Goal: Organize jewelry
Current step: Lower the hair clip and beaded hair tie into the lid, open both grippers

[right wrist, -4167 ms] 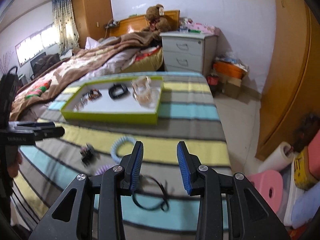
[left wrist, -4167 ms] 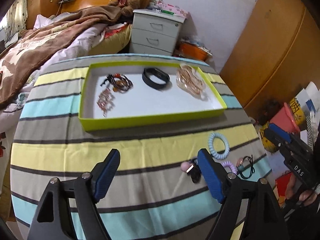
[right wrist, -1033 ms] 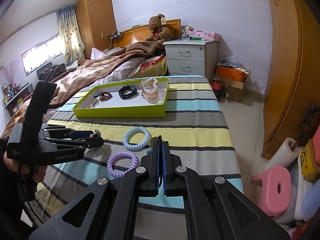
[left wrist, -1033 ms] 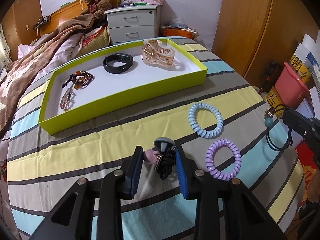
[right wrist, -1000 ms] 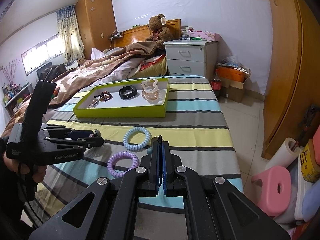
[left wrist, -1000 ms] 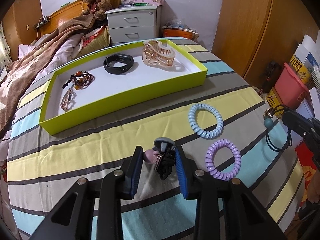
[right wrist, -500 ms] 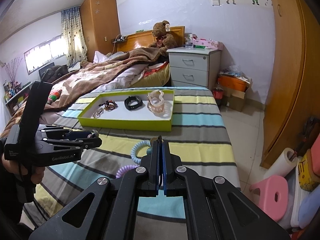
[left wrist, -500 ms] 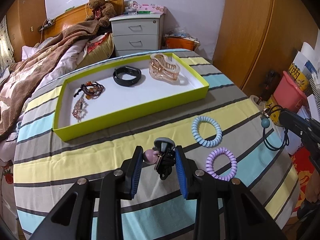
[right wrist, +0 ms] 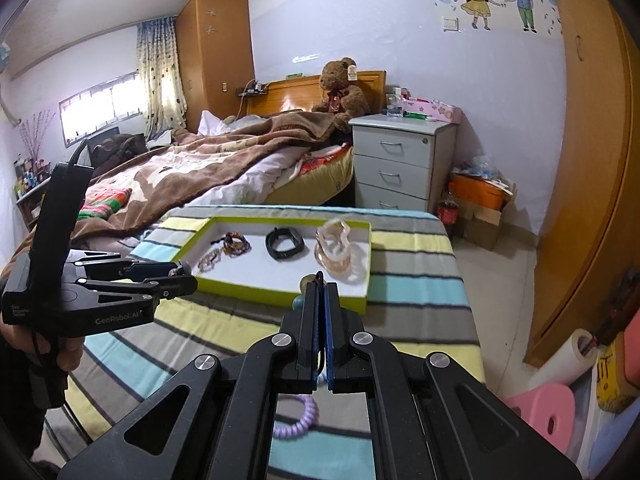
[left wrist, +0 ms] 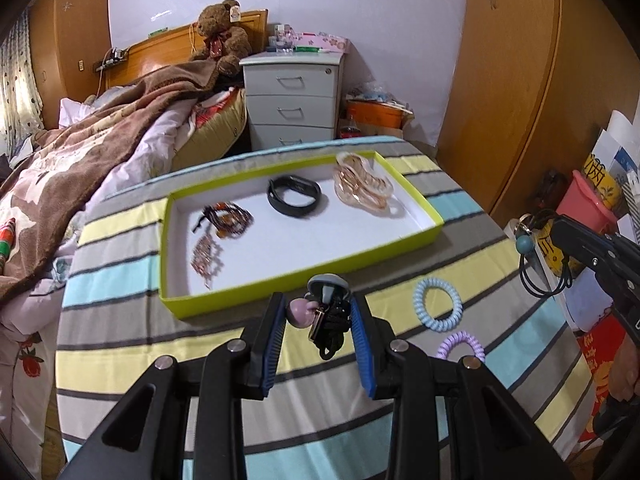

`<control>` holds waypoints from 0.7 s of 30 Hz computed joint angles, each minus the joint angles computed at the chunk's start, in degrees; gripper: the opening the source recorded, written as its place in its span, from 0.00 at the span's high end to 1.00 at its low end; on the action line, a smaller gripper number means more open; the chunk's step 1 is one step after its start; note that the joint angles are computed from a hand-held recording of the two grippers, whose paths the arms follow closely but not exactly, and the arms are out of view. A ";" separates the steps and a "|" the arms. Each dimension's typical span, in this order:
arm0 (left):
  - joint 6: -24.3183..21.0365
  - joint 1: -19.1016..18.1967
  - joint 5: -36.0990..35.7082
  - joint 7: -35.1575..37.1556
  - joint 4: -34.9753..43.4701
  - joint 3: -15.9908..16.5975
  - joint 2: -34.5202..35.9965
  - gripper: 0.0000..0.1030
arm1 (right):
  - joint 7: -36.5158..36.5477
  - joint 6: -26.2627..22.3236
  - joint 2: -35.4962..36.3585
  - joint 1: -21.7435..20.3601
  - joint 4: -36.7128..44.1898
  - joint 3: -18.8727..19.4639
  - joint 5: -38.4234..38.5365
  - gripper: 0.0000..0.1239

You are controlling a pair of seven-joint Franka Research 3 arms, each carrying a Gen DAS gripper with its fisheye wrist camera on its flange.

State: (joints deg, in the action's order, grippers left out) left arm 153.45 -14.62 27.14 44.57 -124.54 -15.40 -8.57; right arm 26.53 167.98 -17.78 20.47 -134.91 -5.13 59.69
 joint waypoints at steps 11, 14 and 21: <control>0.60 2.35 1.76 -0.04 0.46 1.18 -0.37 0.67 | 1.29 -0.13 5.98 -0.22 6.29 2.56 -1.70 0.98; 1.14 3.04 1.78 0.05 0.66 1.66 -0.13 0.67 | 2.01 -0.72 7.63 -0.71 8.05 3.37 -2.60 0.98; 2.01 4.47 1.39 0.25 1.48 2.58 1.22 0.67 | 4.50 -1.89 12.53 -2.22 12.67 5.47 -5.18 0.98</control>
